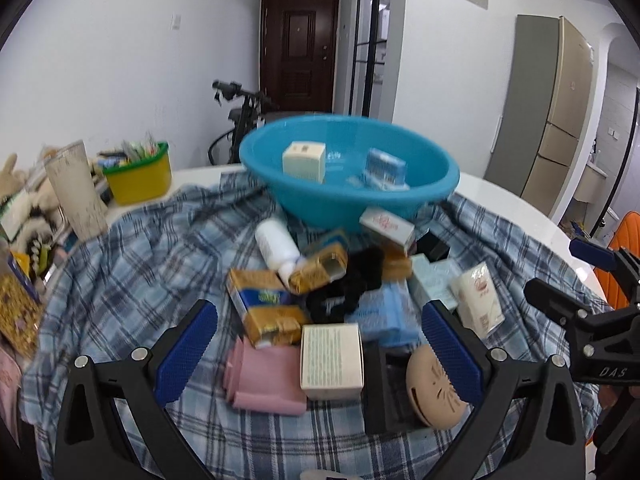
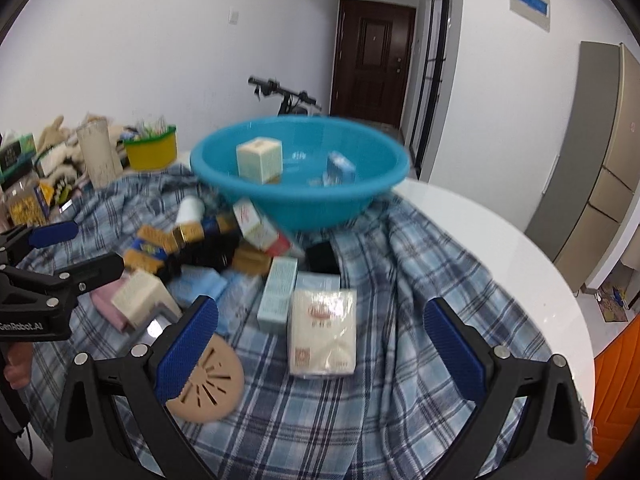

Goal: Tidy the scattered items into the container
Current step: 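Move both open tools toward the items heaped on the plaid cloth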

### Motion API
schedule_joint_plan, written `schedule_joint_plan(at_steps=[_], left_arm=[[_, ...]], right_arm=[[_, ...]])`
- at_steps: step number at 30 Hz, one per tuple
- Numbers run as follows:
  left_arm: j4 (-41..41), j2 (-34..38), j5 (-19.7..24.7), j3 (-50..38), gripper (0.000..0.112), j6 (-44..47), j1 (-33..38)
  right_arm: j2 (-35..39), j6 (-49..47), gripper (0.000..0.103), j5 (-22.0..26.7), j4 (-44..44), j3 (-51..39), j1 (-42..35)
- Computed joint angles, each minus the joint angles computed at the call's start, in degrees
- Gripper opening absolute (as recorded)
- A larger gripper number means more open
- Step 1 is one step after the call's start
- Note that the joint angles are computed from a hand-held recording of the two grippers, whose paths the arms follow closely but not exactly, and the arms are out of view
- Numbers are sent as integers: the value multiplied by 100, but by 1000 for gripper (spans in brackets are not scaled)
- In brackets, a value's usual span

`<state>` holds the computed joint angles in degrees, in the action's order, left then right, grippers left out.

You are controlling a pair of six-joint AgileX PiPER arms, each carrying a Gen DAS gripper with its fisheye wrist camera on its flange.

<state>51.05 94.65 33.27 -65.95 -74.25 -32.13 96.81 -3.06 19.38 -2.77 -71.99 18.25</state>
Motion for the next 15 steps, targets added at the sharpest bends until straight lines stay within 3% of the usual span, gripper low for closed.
schedule_joint_plan(at_steps=[15], left_arm=[[-234, 273, -191, -68, 103, 234, 59]], right_arm=[[974, -582, 102, 528, 102, -840, -127]])
